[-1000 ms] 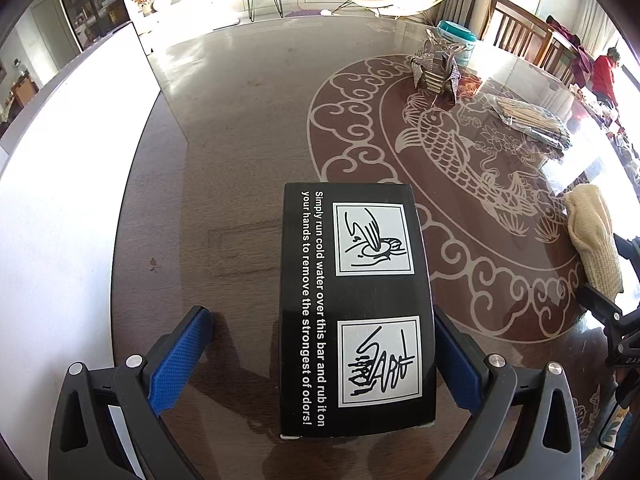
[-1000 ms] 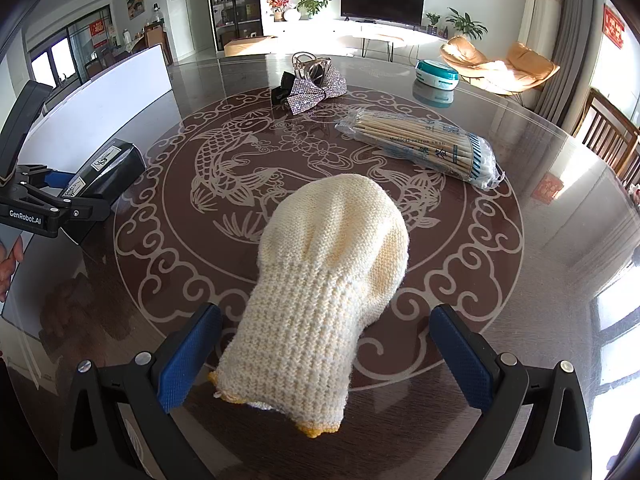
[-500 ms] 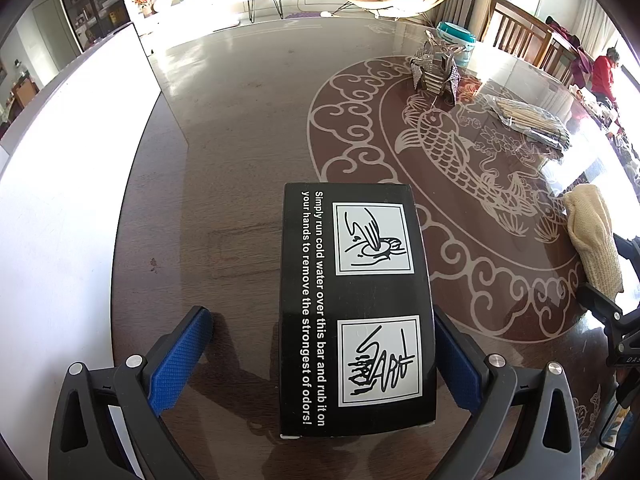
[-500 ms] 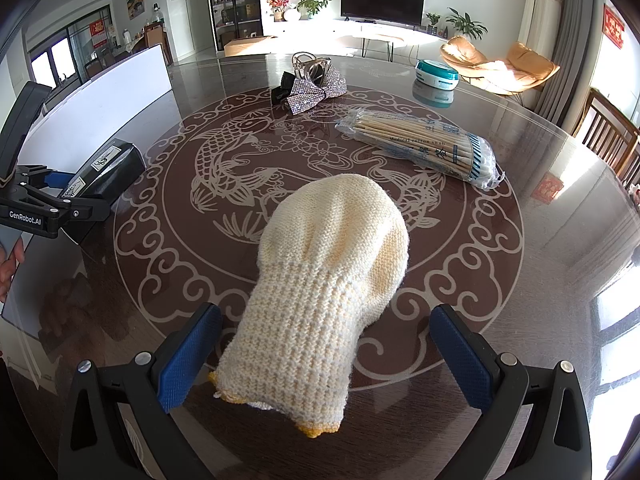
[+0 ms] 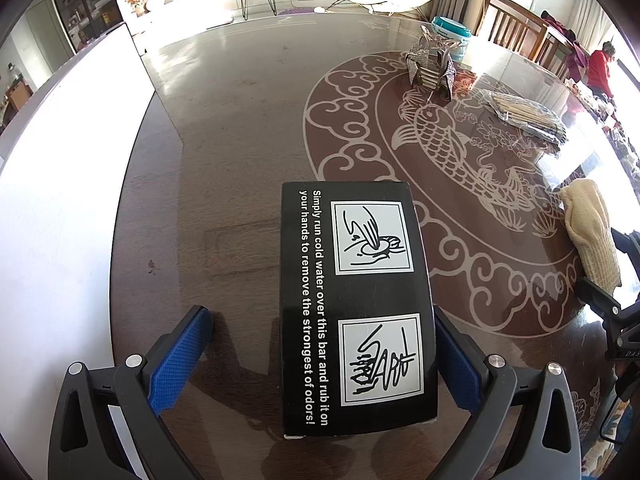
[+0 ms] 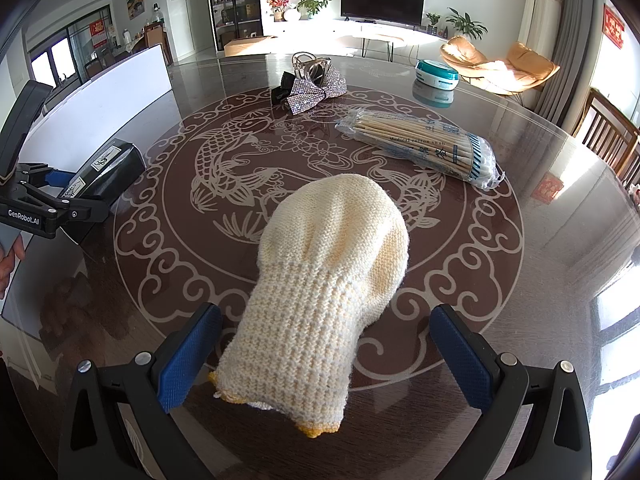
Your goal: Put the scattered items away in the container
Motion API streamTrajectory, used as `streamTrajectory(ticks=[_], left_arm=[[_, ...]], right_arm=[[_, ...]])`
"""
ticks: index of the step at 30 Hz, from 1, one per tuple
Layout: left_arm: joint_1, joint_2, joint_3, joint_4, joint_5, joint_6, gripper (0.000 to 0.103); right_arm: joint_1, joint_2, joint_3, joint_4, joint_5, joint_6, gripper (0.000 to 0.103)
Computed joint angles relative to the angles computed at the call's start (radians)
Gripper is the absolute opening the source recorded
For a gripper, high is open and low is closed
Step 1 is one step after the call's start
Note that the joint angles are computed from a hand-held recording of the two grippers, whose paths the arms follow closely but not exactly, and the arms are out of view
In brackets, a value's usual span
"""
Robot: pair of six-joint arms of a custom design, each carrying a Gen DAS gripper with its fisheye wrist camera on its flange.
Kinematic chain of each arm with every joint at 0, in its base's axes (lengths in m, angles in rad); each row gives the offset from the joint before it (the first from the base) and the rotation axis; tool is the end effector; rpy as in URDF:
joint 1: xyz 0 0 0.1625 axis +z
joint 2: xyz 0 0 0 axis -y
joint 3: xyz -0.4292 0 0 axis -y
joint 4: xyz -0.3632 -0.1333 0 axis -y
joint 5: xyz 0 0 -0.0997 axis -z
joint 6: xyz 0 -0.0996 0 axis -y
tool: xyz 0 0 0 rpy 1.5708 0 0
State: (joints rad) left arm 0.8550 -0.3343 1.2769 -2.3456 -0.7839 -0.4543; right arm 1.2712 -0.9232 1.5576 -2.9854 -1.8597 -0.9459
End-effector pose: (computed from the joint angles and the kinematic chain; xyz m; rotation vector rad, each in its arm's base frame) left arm -0.3091 -0.6661 -0.0765 0.3912 2.3401 -0.3773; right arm -0.1032 -0.6897 0.2918 0.6251 -2.3180 0.5971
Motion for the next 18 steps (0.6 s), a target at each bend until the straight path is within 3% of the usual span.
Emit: streamTrajectory(ticks=[7,15,17,18], left_arm=[[0.002,-0.003,-0.008,0.023,-0.012,0.014,0.103],[0.007,0.044,-0.156,0.226,-0.047,-0.048,0.101],[-0.002,0.060,-0.187,0.231,-0.050,-0.031,0.078],[-0.008,0.070,-0.205,0.237,-0.050,-0.028,0.073]], right_arm=[[0.000,0.000,0.000,0.000,0.000,0.000,0.103],[0.000,0.000,0.000,0.000,0.000,0.000,0.103],[0.000,-0.001,0.000,0.002,0.001,0.001,0.103],[-0.001,-0.002,0.001,0.004,0.003,0.003,0.103]])
